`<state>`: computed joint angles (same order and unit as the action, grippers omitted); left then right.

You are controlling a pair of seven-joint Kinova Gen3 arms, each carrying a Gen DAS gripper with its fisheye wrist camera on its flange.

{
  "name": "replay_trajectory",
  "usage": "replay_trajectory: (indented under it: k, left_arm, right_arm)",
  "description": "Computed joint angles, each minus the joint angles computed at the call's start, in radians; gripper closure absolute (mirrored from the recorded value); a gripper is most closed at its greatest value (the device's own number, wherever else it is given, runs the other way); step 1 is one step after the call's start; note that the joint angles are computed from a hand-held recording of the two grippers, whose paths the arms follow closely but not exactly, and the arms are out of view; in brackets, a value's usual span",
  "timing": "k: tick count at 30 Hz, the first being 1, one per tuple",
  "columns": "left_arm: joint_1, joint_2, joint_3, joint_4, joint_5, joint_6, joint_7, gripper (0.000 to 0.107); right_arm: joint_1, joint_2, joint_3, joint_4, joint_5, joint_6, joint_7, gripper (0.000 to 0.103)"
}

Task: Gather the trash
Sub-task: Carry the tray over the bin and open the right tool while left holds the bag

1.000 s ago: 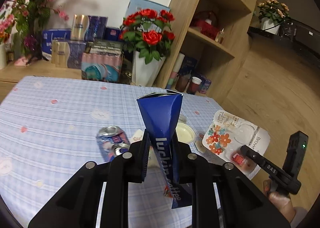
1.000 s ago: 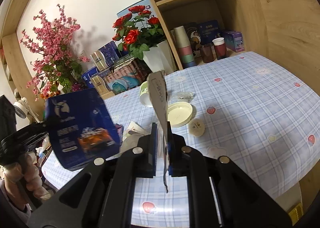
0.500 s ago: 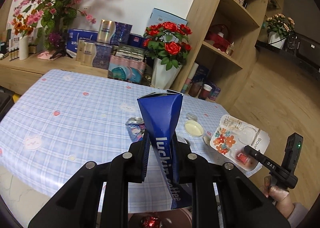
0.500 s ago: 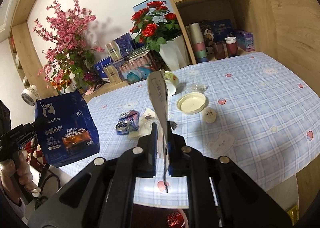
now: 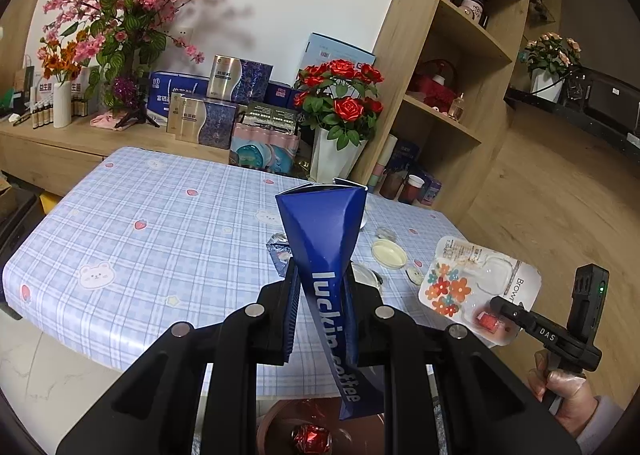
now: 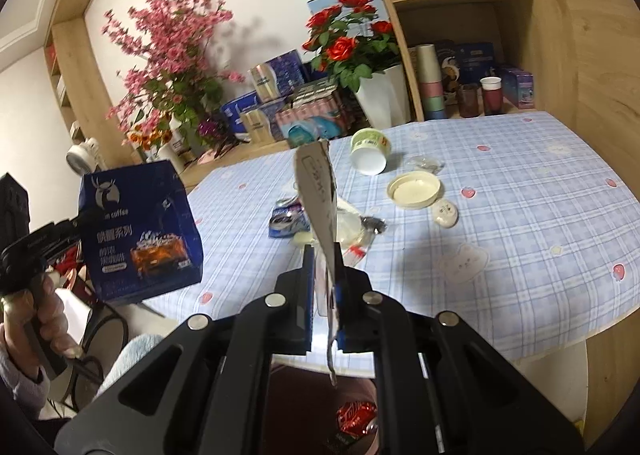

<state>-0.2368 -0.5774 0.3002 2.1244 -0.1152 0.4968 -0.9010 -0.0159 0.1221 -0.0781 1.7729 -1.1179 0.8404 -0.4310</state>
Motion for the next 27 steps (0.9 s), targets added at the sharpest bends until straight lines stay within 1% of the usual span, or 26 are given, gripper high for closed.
replay_trajectory:
  k: [2, 5, 7, 14, 19, 22, 27]
  left_arm:
    - [0.005, -0.019, -0.001, 0.005, 0.005, 0.013, 0.002, 0.088]
    - [0.004, -0.04, 0.003, 0.011, 0.011, 0.023, 0.006, 0.089]
    - [0.004, -0.053, 0.004, 0.017, 0.018, 0.03, 0.01, 0.089]
    - [0.015, -0.084, -0.005, 0.038, 0.04, 0.045, 0.012, 0.089]
    - [0.017, -0.098, -0.012, 0.046, 0.048, 0.051, 0.008, 0.089]
    - [0.019, -0.101, -0.013, 0.051, 0.053, 0.054, 0.005, 0.089]
    - [0.029, -0.095, -0.02, 0.059, 0.058, 0.057, -0.005, 0.089]
  right_arm:
    - [0.005, -0.003, 0.004, 0.0, 0.015, 0.029, -0.006, 0.092]
    - [0.006, -0.01, 0.01, -0.009, 0.074, 0.089, -0.03, 0.092]
    - [-0.002, -0.015, 0.01, -0.012, 0.109, 0.106, -0.038, 0.092]
    - [-0.036, 0.005, 0.005, -0.054, 0.273, 0.222, -0.141, 0.091]
    - [-0.079, 0.036, -0.017, -0.072, 0.39, 0.249, -0.219, 0.091]
    - [-0.09, 0.069, -0.029, -0.081, 0.413, 0.268, -0.264, 0.091]
    - [-0.092, 0.113, -0.047, -0.089, 0.405, 0.298, -0.299, 0.091]
